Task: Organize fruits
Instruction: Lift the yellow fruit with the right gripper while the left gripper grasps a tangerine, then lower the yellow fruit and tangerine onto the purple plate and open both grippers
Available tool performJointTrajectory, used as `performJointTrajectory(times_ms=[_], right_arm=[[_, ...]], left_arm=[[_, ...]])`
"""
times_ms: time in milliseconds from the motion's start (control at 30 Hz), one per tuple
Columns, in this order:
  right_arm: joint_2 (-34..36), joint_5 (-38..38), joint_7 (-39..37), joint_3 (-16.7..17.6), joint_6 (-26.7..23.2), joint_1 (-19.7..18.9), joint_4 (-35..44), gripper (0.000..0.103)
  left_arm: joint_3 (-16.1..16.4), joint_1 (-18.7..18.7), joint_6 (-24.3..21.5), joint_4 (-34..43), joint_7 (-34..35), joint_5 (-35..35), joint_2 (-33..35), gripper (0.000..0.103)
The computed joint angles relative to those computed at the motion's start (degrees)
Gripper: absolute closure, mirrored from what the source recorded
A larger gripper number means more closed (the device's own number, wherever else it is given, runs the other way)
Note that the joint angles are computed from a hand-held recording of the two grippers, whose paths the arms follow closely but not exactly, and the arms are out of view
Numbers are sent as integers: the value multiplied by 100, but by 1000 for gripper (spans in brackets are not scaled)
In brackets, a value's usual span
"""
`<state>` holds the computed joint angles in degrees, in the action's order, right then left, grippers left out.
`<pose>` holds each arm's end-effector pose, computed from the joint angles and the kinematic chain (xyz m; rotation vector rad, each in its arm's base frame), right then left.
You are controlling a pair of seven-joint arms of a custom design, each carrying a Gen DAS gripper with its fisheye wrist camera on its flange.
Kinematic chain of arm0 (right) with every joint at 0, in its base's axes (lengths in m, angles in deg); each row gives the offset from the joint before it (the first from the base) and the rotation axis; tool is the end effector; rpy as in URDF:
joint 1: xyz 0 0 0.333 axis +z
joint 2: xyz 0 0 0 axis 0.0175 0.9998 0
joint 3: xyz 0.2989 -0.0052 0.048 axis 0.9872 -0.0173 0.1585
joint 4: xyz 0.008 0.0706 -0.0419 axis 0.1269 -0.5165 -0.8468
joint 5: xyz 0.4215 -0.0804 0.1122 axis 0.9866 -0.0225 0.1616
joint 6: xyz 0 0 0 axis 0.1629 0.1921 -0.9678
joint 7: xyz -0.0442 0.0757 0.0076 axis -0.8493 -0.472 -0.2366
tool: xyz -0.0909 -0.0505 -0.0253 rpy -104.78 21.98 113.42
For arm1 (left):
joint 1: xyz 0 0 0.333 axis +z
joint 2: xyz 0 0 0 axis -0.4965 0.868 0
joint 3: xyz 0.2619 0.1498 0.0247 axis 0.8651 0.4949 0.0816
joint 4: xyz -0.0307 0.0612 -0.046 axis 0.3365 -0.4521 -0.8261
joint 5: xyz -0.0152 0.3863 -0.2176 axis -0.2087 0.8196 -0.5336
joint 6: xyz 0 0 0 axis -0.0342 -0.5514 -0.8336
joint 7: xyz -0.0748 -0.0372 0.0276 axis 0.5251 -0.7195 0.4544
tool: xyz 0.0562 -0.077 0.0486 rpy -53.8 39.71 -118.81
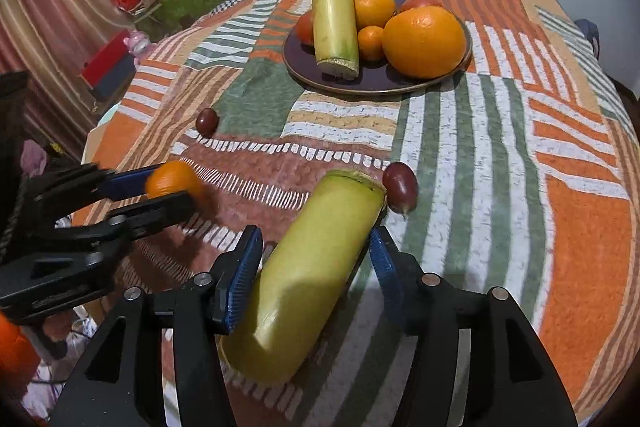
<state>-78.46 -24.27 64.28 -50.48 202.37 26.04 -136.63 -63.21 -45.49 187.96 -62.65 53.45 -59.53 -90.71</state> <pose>0.4910 0.2995 0.3165 -2.0209 1.5670 -0.1879 0.5067 -0.1717 0.3266 -1.6532 2.2914 -0.8215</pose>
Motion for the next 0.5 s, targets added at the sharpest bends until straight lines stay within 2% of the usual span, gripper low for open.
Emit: performJointTrajectory(times_ms=[67,133,200,333,500], right_arm=[[122,-290,225,-45,-28,37,125,50],[187,-615,482,-103,-51,91,205,60],[230,-299,30,48,-59,31,272,65],[196,-987,423,-110,37,203,218,67],[-56,-421,50,-1,303,65,2,68]], left_arm=[[15,10,11,-27,-11,-21,-25,66],[22,8,32,-28,-27,-38,-14,66],[27,2,37,-27,-5,-78,-6,65],[-9,21,132,13,-94,100,36,66],[-27,71,205,200,-158,196,139,65]])
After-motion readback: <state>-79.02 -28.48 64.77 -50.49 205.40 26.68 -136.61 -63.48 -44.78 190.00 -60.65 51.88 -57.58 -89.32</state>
